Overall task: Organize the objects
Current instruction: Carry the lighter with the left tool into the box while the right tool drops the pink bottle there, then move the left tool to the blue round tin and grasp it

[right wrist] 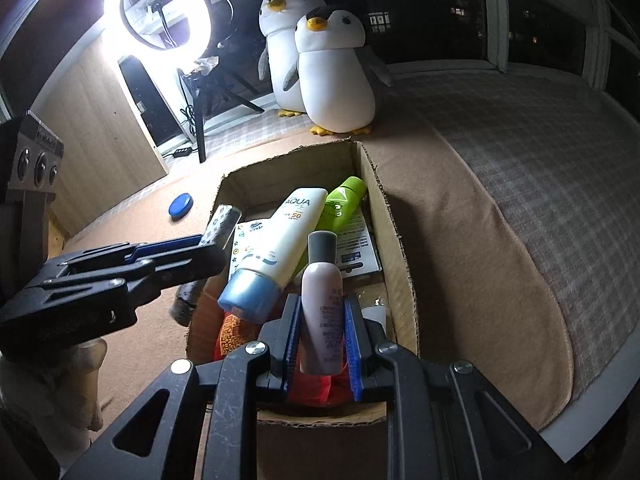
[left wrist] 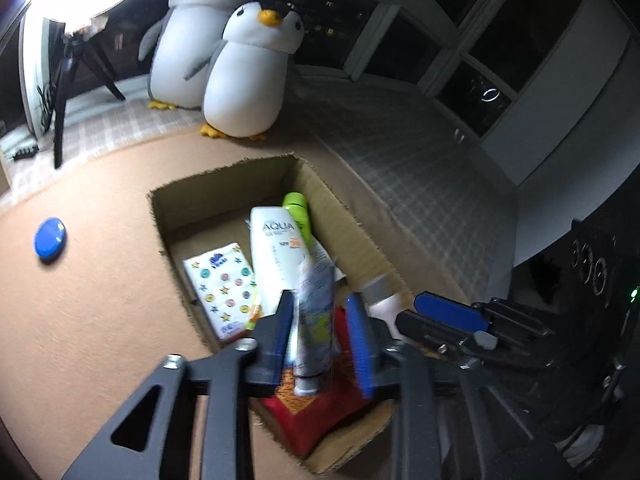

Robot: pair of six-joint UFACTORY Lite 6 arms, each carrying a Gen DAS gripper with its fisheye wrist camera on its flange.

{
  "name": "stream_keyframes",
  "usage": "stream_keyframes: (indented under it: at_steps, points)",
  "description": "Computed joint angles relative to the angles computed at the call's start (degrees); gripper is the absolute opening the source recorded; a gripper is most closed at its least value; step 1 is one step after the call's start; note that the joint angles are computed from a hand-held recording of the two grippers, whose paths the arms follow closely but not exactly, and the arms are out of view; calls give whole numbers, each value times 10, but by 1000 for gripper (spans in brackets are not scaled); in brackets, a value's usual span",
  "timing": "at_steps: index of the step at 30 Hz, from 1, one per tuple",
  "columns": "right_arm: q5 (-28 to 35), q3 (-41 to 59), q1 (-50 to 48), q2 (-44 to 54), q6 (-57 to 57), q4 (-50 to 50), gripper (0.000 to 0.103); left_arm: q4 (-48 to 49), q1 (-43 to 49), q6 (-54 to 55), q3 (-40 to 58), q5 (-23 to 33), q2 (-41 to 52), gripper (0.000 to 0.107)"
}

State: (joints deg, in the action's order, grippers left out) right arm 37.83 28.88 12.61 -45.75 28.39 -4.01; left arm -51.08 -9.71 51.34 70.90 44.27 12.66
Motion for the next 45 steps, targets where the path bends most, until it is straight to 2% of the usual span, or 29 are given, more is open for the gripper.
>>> stream_keyframes:
  at_steps: [1, 2, 3, 11, 20, 24, 28, 34, 39, 42, 45]
  points:
    - [0, 0, -1, -1, 0, 0, 30, -5, 3, 1, -1, -1, -1, 47]
    - [0, -1, -1, -5, 6, -4, 37, -6, 5, 2, -3, -7, -4, 47]
    - [0, -2, -4, -8, 4, -3, 38, -3, 8, 0, -2, -8, -4, 47]
    - [0, -7, -5, -8, 4, 13, 40, 22, 67, 7, 7, -4, 8, 47]
    - [-8, 1, 92, 15, 152, -62, 44, 53, 154, 26, 43, -1, 49, 47]
    - [1, 12, 154, 32, 253, -117, 51, 59, 209, 35, 80, 14, 85, 47]
    - [7, 29, 223, 65, 351, -170, 52, 83, 245, 24, 130, 12, 132, 47]
    - [17, 72, 295, 123, 421, -207, 55, 128, 271, -16, 250, 13, 223, 47]
    - [31, 99, 331, 144, 459, -229, 58, 190, 262, -87, 415, 27, 340, 48]
    - [32, 102, 344, 149, 472, -231, 58, 234, 242, -133, 519, 34, 412, 63]
    - [33, 95, 354, 147, 486, -230, 58, 265, 224, -179, 650, 72, 503, 65]
